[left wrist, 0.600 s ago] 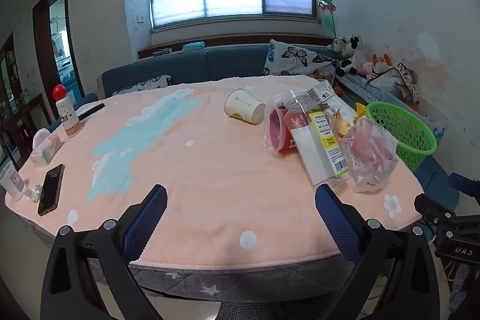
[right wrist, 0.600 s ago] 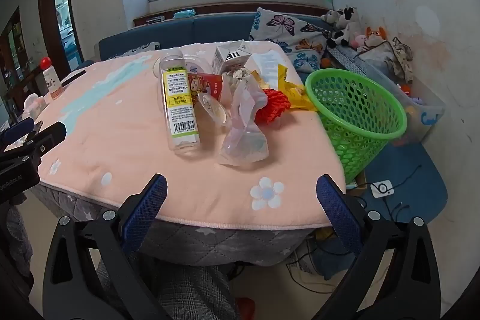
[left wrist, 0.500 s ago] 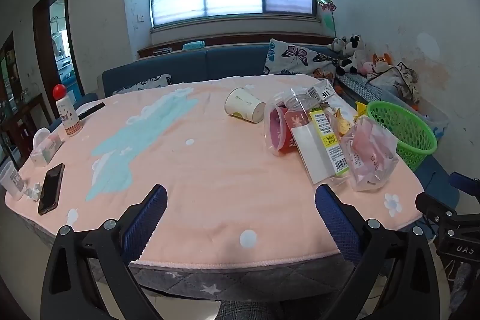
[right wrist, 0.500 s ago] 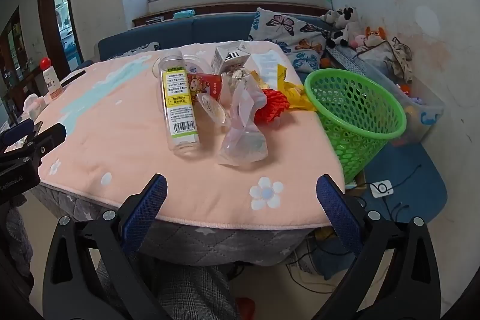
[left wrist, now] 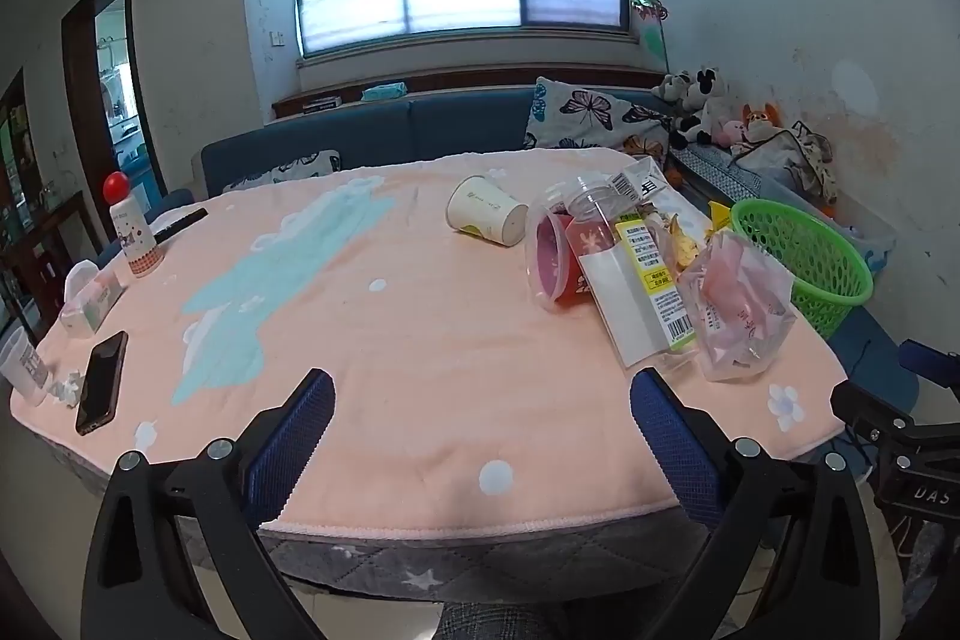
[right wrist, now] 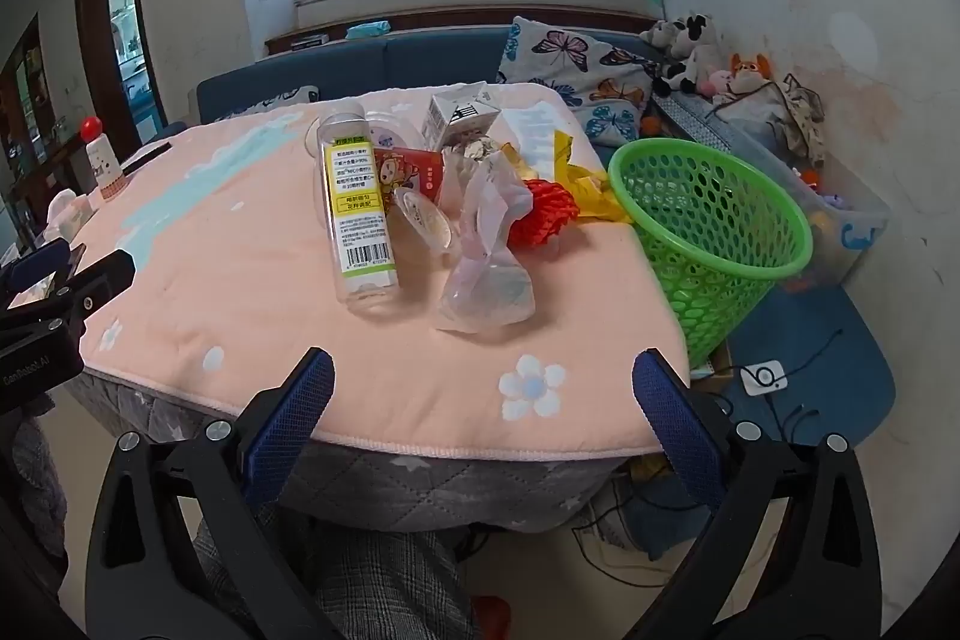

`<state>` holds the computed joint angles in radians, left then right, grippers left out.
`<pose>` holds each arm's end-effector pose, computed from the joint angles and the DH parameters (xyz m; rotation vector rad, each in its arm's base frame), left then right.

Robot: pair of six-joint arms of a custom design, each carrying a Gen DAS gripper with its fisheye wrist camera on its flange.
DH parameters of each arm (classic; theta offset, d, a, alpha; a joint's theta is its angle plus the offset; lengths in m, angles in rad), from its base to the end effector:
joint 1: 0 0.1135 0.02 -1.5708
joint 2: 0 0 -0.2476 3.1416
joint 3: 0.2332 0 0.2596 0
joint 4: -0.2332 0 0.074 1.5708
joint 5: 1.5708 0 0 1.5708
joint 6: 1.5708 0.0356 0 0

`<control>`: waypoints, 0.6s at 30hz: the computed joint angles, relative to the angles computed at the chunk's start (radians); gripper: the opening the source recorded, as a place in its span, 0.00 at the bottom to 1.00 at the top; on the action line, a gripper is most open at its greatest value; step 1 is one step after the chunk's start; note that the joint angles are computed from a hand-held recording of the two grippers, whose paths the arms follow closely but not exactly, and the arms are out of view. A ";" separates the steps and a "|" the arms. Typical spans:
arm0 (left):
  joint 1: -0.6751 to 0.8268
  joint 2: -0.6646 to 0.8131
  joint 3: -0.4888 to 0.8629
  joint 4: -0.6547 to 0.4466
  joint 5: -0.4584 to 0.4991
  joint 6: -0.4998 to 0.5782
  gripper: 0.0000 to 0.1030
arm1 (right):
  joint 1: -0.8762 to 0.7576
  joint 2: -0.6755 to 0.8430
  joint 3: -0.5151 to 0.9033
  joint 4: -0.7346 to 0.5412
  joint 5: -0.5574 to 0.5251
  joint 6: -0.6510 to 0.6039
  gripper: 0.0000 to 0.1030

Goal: Collect trash

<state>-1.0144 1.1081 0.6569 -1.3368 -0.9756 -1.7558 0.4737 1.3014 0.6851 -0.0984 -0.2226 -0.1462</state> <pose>0.1004 -0.1056 0.1872 -0.6725 2.0785 0.4473 0.2429 0.1334 0.1839 -0.8123 2.1522 0.4242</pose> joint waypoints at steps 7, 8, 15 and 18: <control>-0.015 -0.014 -0.003 -0.028 0.006 -0.035 0.93 | 0.002 0.001 0.000 0.002 0.004 0.003 0.96; -0.018 -0.017 -0.006 -0.033 0.007 -0.042 0.93 | 0.000 -0.001 0.001 0.000 0.001 0.002 0.96; 0.015 -0.040 0.015 -0.029 0.003 0.012 0.93 | 0.004 0.000 0.003 -0.001 0.007 0.003 0.96; 0.011 -0.032 0.016 -0.031 0.001 0.004 0.93 | 0.002 -0.001 0.003 -0.002 0.005 0.002 0.96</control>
<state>-1.0031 1.0766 0.6731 -1.3683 -0.9742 -1.7513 0.4761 1.3006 0.6883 -0.1002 -0.2174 -0.1442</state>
